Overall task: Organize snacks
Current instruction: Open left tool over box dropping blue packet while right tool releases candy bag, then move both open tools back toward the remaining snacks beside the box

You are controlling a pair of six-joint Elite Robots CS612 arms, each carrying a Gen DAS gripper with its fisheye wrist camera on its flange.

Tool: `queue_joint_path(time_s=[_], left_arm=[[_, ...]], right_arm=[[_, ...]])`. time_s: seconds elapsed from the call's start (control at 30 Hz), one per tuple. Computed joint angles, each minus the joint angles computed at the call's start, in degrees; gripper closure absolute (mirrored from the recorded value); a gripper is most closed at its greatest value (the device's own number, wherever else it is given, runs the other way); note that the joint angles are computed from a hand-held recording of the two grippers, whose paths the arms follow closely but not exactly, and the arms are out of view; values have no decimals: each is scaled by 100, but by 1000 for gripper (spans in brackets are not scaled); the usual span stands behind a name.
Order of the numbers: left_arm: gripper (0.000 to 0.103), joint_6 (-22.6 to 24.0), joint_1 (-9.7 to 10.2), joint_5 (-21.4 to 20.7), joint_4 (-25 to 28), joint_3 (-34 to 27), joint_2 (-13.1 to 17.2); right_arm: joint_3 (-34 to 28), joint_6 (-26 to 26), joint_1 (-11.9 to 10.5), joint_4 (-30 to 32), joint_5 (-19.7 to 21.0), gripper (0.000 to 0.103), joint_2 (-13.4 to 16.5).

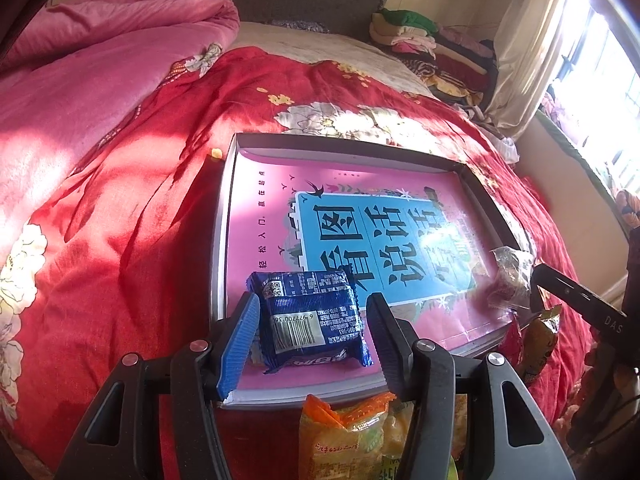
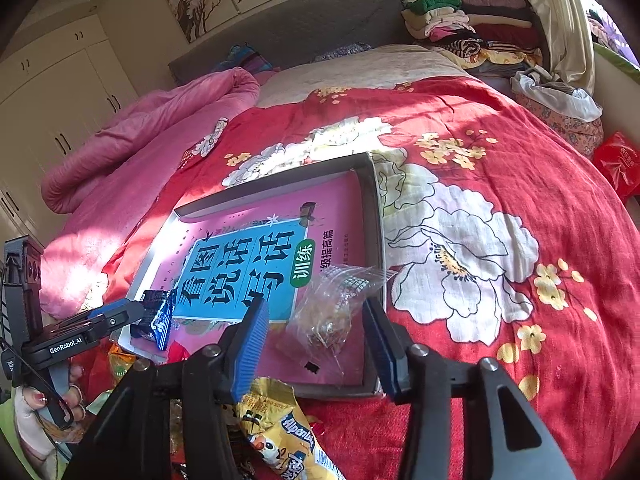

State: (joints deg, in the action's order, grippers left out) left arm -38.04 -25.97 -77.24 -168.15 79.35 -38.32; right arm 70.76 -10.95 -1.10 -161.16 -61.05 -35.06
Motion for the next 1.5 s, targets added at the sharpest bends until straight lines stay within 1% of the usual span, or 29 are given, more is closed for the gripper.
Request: queue_joint_path(time_s=[0.17, 0.33, 0.37, 0.43, 0.47, 0.7, 0.93, 1.23, 1.5], left_arm=[[40, -53, 9, 11, -113, 42, -24], [33, -106, -14, 215, -432, 175, -85], [33, -111, -18, 252, -493, 198, -97], [28, -129, -14, 275, -570, 228, -116], [27, -152, -13, 292, -583, 245, -127], [26, -325, -17, 329, -587, 376, -197], [26, -288, -57, 371, -736, 499, -267], [26, -326, -95, 259, -776, 658, -373], [26, -322, -126, 231, -796, 756, -444]], right_arm=[[64, -12, -3, -173, 27, 53, -33], [137, -34, -1, -406, 38, 53, -64], [152, -33, -1, -458, 32, 52, -71], [187, -37, -3, -562, 34, 47, -86], [202, -37, -6, -614, 36, 47, -92], [327, -104, -7, -949, -5, 45, -155], [464, -291, 7, -1113, 0, 43, -226], [650, -604, 26, -1179, 64, 41, -330], [766, -715, 20, -1181, 153, 41, -395]])
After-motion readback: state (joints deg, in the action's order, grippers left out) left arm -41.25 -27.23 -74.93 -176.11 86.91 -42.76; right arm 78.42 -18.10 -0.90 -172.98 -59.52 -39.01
